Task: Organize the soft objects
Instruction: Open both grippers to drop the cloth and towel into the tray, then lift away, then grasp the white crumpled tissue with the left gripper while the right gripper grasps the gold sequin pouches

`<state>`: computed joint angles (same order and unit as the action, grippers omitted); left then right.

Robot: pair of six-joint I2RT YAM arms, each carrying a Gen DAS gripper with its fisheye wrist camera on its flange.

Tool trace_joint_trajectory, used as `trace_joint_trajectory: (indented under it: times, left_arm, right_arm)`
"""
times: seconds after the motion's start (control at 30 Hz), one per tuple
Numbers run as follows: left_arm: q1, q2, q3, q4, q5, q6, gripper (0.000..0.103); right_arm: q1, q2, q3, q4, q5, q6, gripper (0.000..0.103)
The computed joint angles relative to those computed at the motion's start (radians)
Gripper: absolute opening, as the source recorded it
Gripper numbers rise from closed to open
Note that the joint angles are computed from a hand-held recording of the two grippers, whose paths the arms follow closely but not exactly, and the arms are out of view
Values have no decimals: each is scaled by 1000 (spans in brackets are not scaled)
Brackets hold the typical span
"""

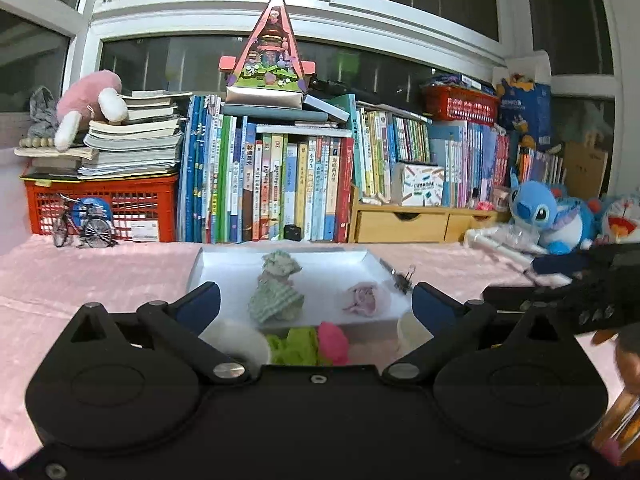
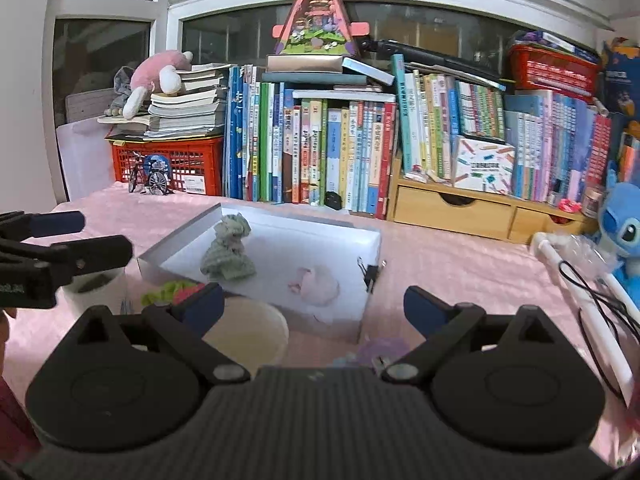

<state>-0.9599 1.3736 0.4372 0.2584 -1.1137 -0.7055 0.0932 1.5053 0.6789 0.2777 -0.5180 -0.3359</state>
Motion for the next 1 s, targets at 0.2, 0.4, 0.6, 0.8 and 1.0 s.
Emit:
trace_joint_trajectory:
  times: [0.2, 0.4, 0.6, 0.8, 1.0]
  left_arm:
    - [-136, 120, 39, -247, -131, -302, 102]
    - [-221, 223, 45, -464, -169, -669, 103]
    - [-233, 325, 65, -679, -110, -960, 102]
    - [-235, 389, 56, -647, -111, -975, 102]
    - [-197, 396, 21, -475, -96, -832, 91]
  right_arm:
    - [-78, -16, -173, 219, -64, 35, 101]
    - [-126, 21, -258, 373, -99, 73, 103]
    - [-143, 73, -333, 537, -55, 112, 103]
    - [-161, 158, -356, 662, -3, 138, 103]
    - [-170, 275, -310, 690, 36, 182, 103]
